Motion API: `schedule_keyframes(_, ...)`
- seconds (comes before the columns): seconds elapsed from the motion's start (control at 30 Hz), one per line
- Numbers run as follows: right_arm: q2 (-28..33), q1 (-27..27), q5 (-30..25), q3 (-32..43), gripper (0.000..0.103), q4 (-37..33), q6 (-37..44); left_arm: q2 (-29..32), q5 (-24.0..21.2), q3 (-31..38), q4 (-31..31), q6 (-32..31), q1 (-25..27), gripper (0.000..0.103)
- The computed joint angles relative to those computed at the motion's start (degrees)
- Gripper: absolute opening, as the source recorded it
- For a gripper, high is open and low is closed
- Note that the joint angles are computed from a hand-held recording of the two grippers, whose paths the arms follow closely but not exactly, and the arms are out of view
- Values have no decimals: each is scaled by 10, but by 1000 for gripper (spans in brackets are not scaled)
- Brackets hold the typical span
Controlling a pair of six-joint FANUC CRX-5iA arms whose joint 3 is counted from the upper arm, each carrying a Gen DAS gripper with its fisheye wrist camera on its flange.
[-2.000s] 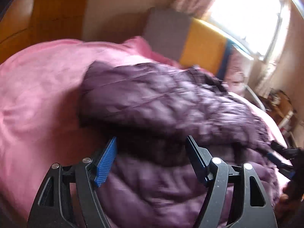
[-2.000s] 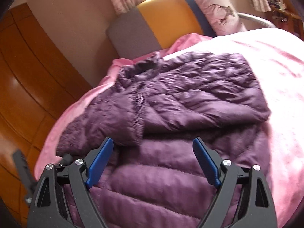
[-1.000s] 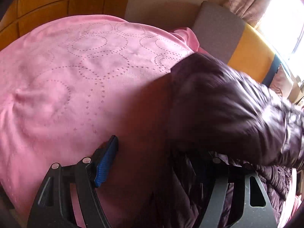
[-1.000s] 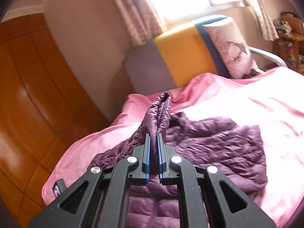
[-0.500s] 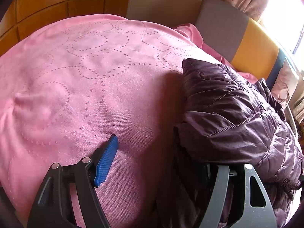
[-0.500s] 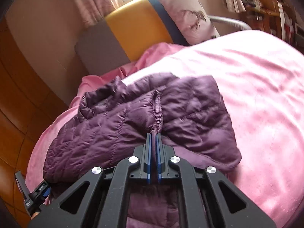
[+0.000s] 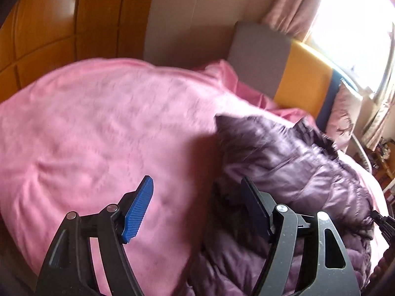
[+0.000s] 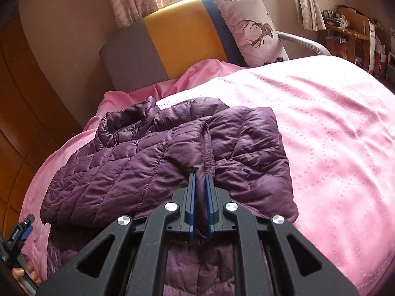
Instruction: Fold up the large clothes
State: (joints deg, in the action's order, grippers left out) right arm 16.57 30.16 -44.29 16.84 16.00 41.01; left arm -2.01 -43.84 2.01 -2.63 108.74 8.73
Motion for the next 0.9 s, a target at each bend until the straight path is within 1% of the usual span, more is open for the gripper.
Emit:
schedule_keyframes(0.03, -1, 1, 0, 1, 10, 4, 0, 0, 9, 0, 10, -10, 2, 72)
schedule_keyframes(0.13, -3, 6, 16, -7, 39, 32, -21, 16, 29, 7, 54, -66, 3, 72)
schedule_keyframes(0.17, 2, 8, 15, 0, 40, 34, -17, 26, 37, 11, 77, -94, 2, 72)
schedule_keyframes(0.2, 11, 9, 2, 16, 44, 25, -6, 35, 43, 13, 103, -125, 3, 72)
schedule_keyframes(0.23, 24, 7, -18, 39, 62, 8, 8, 44, 44, 19, 113, -139, 0, 72)
schedule_keyframes(0.27, 34, 6, -31, 56, 68, 0, 13, 60, 44, 32, 119, -159, -5, 72)
schedule_keyframes(0.33, 54, 4, -50, 82, 68, -6, 15, 81, 42, 44, 147, -193, -10, 72)
schedule_keyframes(0.37, 64, -1, -60, 98, 55, -27, 25, 92, 38, 53, 158, -203, -10, 72)
schedule_keyframes(0.4, 72, -6, -70, 114, 39, -53, 38, 108, 31, 64, 175, -219, -11, 72)
schedule_keyframes(0.43, 81, -10, -86, 129, 18, -65, 46, 123, 23, 75, 193, -237, -11, 72)
schedule_keyframes(0.47, 79, -9, -80, 124, 12, -59, 43, 128, 20, 76, 201, -246, -11, 72)
schedule_keyframes(0.5, 74, -8, -72, 114, 7, -48, 42, 140, 6, 83, 215, -258, -11, 72)
schedule_keyframes(0.53, 71, -5, -71, 105, 6, -30, 39, 150, -9, 90, 221, -269, -12, 71)
schedule_keyframes(0.6, 73, 4, -78, 90, 5, 22, 20, 166, -39, 108, 195, -264, -19, 69)
schedule_keyframes(0.63, 81, 2, -90, 99, 5, 18, 25, 173, -49, 110, 192, -266, -22, 69)
schedule_keyframes(0.7, 90, -2, -101, 113, 5, 1, 31, 174, -43, 106, 174, -256, -28, 69)
schedule_keyframes(0.8, 96, -3, -110, 123, 8, -1, 40, 176, -51, 112, 175, -243, -24, 69)
schedule_keyframes(0.83, 95, -4, -108, 124, 13, -6, 42, 176, -56, 116, 169, -235, -24, 69)
schedule_keyframes(0.9, 86, -3, -96, 108, 27, 10, 25, 168, -57, 121, 151, -221, -27, 71)
